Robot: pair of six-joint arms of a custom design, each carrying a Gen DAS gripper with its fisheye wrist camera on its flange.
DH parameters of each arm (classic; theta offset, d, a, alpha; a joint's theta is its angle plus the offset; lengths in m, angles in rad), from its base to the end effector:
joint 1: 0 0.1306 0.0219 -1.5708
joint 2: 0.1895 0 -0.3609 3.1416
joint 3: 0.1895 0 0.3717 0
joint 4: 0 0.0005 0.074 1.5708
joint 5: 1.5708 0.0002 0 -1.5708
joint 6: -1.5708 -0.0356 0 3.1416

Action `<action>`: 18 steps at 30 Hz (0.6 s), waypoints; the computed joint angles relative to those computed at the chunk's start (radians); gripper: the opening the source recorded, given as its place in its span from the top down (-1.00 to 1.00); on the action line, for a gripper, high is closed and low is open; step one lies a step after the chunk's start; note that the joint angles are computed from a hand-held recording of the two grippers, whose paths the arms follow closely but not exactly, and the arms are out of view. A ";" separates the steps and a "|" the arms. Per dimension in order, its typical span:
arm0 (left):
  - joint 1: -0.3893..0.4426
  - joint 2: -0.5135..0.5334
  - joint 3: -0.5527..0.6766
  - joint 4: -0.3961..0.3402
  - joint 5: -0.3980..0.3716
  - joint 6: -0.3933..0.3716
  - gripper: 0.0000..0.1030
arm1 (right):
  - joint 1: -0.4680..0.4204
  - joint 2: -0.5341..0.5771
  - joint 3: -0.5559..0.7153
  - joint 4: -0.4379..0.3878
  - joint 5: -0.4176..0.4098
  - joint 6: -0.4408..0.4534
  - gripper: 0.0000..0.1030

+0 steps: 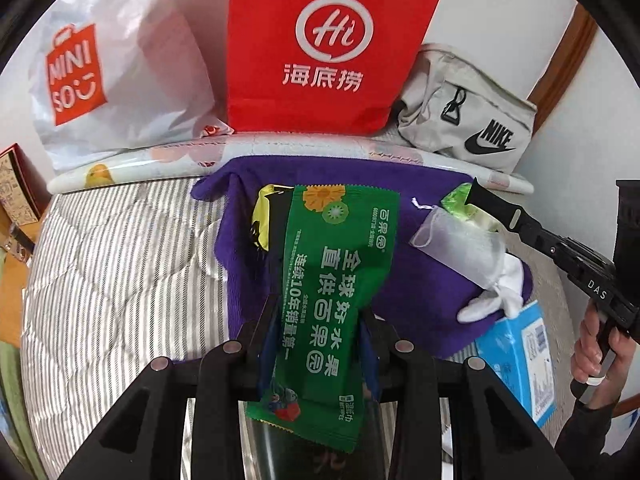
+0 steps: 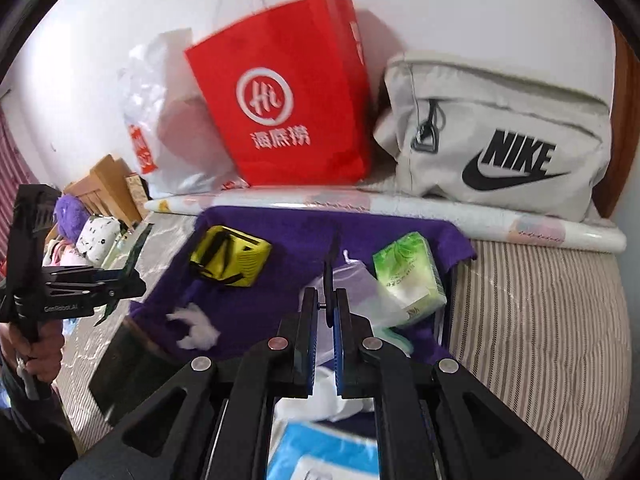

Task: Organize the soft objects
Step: 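Lower the green snack pack with the left tool while the right tool lowers the black clip onto the towel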

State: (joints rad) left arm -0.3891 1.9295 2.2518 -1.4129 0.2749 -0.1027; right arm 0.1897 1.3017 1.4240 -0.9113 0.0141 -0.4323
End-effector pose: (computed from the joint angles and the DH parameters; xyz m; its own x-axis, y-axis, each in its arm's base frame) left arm 0.5627 -0.2417 0.4602 -0.7670 0.4211 -0.4842 0.5627 0.8040 -0.1921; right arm 0.4315 0.0818 0.4578 -0.7077 0.2907 -0.6439 0.1297 0.9494 0.2861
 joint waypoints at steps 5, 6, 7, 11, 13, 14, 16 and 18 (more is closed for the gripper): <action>-0.015 0.096 0.115 -0.068 -0.005 -0.015 0.34 | -0.016 0.046 0.012 -0.002 -0.036 0.021 0.86; -0.020 0.119 0.145 -0.085 -0.012 -0.014 0.34 | -0.018 0.052 0.015 -0.005 -0.039 0.020 0.86; -0.023 0.135 0.166 -0.097 -0.017 -0.012 0.34 | -0.021 0.059 0.017 -0.010 -0.048 0.018 0.86; -0.034 0.184 0.223 -0.126 -0.027 -0.005 0.33 | -0.037 0.084 0.028 -0.048 -0.045 0.011 0.86; -0.040 0.199 0.231 -0.126 -0.040 -0.006 0.33 | -0.045 0.089 0.028 -0.057 -0.051 0.011 0.86; -0.041 0.202 0.230 -0.124 -0.045 -0.007 0.33 | -0.046 0.091 0.029 -0.059 -0.050 0.016 0.86; -0.043 0.209 0.229 -0.121 -0.042 0.003 0.33 | -0.048 0.094 0.028 -0.064 -0.049 0.024 0.86; -0.045 0.215 0.231 -0.119 -0.043 0.005 0.32 | -0.053 0.098 0.027 -0.063 -0.053 0.026 0.86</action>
State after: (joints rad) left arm -0.4340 2.1446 2.4832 -1.5316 0.2318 -0.0980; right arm 0.1370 1.3997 1.4515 -0.9748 -0.0393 -0.4066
